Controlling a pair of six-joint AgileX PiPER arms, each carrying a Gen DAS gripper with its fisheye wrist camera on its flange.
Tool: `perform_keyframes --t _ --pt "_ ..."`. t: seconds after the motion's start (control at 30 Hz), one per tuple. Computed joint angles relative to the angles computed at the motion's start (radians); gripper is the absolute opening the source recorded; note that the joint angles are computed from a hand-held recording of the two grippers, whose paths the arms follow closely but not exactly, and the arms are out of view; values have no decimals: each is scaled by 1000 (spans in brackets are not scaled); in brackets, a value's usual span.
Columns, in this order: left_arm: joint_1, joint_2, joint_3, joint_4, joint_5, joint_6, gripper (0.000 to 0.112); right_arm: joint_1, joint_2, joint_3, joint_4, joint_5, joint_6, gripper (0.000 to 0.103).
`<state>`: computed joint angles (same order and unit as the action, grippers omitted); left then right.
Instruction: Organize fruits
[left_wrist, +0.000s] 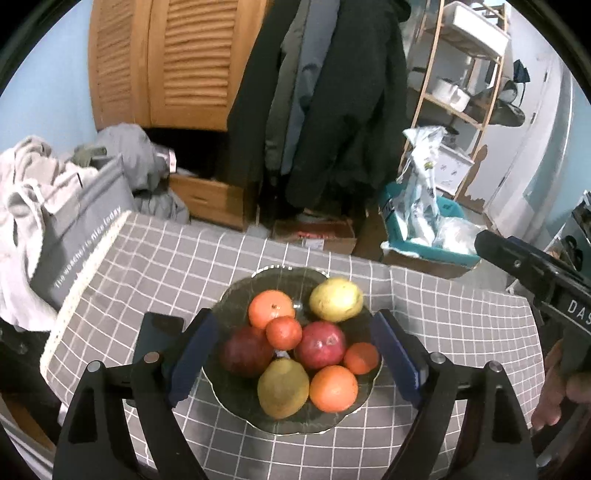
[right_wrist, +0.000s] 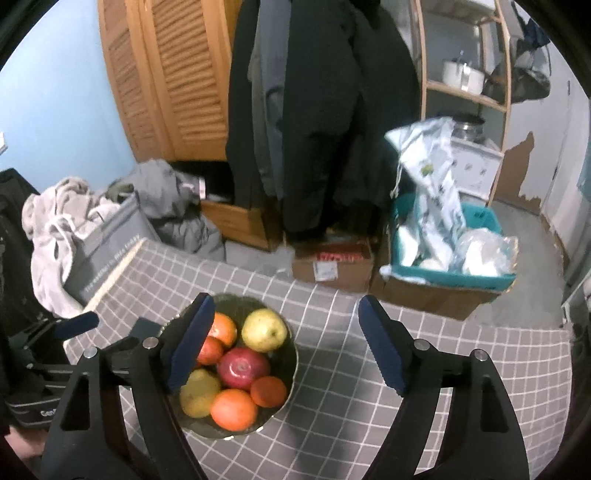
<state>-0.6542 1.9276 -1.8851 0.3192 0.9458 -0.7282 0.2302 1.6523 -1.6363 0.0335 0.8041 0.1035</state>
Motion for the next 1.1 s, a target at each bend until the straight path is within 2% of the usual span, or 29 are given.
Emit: perform_keyframes --t 0.1,0.4,0.57,1.1 --pt "-17 -25 -5 32 1 -18 88 4 -31 -6 -24 12 17 81" --pt "-86 -78 -34 177 30 -93 102 2 -123 17 -70 19 28 81" --pt "-126 -98 -52 279 44 -150 102 8 -183 38 -119 11 31 81" --pt "-209 -108 -142 389 70 -163 102 -62 -278 60 -53 2 -76 82"
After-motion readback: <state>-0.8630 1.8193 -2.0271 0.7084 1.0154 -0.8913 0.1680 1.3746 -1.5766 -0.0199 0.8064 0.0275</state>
